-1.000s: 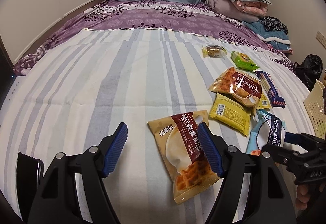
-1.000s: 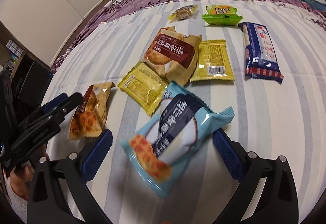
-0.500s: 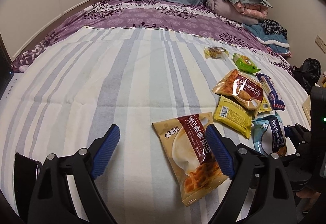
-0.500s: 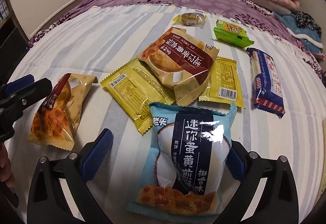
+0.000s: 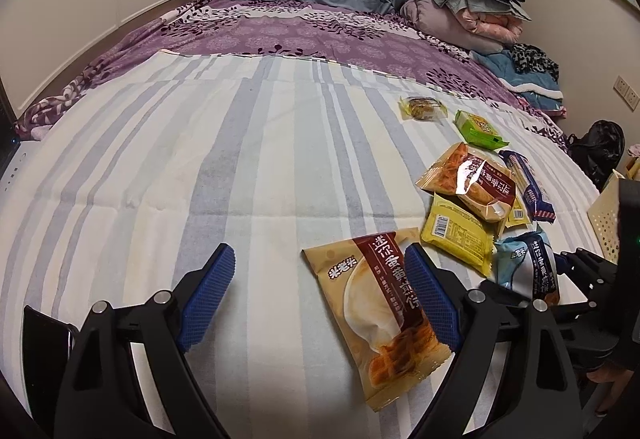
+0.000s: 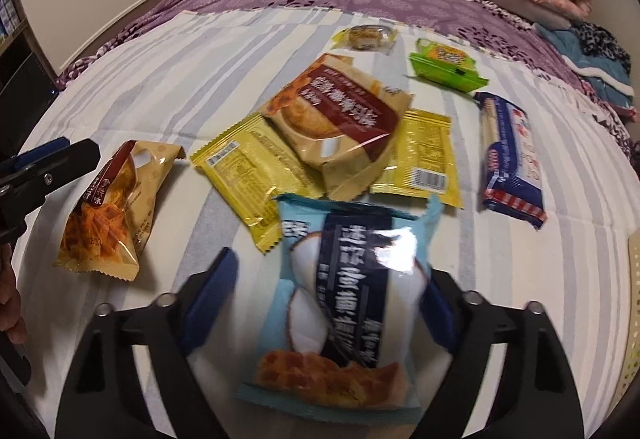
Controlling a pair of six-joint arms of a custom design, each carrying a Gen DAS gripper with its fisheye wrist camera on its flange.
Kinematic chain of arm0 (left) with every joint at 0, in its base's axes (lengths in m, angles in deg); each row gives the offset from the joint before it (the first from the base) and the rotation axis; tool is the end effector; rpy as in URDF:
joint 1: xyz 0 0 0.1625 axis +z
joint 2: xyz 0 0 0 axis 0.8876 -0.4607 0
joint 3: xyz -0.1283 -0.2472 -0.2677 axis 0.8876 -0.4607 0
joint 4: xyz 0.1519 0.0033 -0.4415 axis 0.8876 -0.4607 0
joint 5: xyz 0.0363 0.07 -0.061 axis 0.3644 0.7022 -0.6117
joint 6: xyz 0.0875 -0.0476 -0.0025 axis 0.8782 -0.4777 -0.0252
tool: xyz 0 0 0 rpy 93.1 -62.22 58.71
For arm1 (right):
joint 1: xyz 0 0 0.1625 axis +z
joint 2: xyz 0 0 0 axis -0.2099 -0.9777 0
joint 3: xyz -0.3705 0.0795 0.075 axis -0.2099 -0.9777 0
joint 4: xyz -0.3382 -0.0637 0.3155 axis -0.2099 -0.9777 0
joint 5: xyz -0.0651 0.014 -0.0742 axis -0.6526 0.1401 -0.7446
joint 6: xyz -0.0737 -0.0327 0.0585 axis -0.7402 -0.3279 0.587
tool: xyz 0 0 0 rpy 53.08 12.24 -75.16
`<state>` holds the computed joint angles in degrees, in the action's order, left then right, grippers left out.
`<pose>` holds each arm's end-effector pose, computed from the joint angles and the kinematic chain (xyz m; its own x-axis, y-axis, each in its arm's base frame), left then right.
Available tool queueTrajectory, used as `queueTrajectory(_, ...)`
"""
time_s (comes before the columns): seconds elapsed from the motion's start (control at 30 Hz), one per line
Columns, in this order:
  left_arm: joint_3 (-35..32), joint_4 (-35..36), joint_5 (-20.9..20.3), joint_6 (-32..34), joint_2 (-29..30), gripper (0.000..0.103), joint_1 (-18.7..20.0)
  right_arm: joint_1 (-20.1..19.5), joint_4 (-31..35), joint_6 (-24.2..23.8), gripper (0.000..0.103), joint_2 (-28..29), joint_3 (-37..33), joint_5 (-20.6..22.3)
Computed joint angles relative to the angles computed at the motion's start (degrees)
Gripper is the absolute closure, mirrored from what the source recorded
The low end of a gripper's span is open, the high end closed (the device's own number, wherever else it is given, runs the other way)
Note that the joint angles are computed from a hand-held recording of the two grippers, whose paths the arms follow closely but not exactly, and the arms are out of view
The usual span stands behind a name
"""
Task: Organize snacks
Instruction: 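Lower the left tool onto the waffle packet while the right tool approaches the blue packet, then grasp the blue waffle packet with the right tool while the left tool grasps the tan waffle packet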
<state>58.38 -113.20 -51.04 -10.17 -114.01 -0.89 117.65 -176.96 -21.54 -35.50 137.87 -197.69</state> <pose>-0.0993 -0.6024 0.1935 -0.8064 0.0997 -0.5829 0.4218 0.7879 -0.4487 0.2266 -0.5858 0.0487 -0.6763 -0.0828 0.7319 -0.4105 0.8674 -0.2812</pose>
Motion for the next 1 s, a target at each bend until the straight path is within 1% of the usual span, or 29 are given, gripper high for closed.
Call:
queueTrajectory(0.03,-0.2,0.2,-0.1,-0.2,0.1,0.015,0.2,-0.2,-0.7,-0.1,0.043,-0.6,0.6,0.2)
queueTrajectory(0.1,-0.5,0.7,-0.3,-0.6,0.5,0.015,0.4,-0.9,-1.0,-0.6,0.044,-2.1,1.8,2.7)
queueTrajectory(0.2,-0.8,0.6,-1.0,-0.4,0.8,0.015,0.5,-0.9,-1.3,-1.9,0.047,-2.4,2.1,2.6)
queueTrajectory(0.37,-0.7,1.2,-2.3,-0.6,1.1,0.015,0.4,-0.3,-2.3,-2.8,0.047,-1.8,2.0,-0.6)
queueTrajectory(0.53,-0.9,2.1,-3.9,-1.3,2.1,0.015,0.2,-0.3,-2.6,-2.4,0.047,-2.4,2.6,-1.7)
queueTrajectory(0.57,-1.1,2.4,-4.2,-1.5,2.3,0.015,0.2,-0.4,-2.5,-2.1,0.047,-2.4,2.6,-1.9)
queueTrajectory(0.63,-1.2,2.4,-4.3,-1.9,2.8,0.006,-0.1,-0.5,-2.4,-1.9,0.047,-2.5,2.6,-1.9)
queueTrajectory(0.73,-1.3,1.9,-4.8,-1.8,3.4,0.005,-0.3,-0.4,-2.4,-1.8,0.047,-2.4,2.5,-2.0)
queueTrajectory(1.0,-2.0,3.1,-3.1,-3.0,4.5,0.005,0.2,-0.6,-2.8,-1.9,0.047,-2.6,2.8,-1.2)
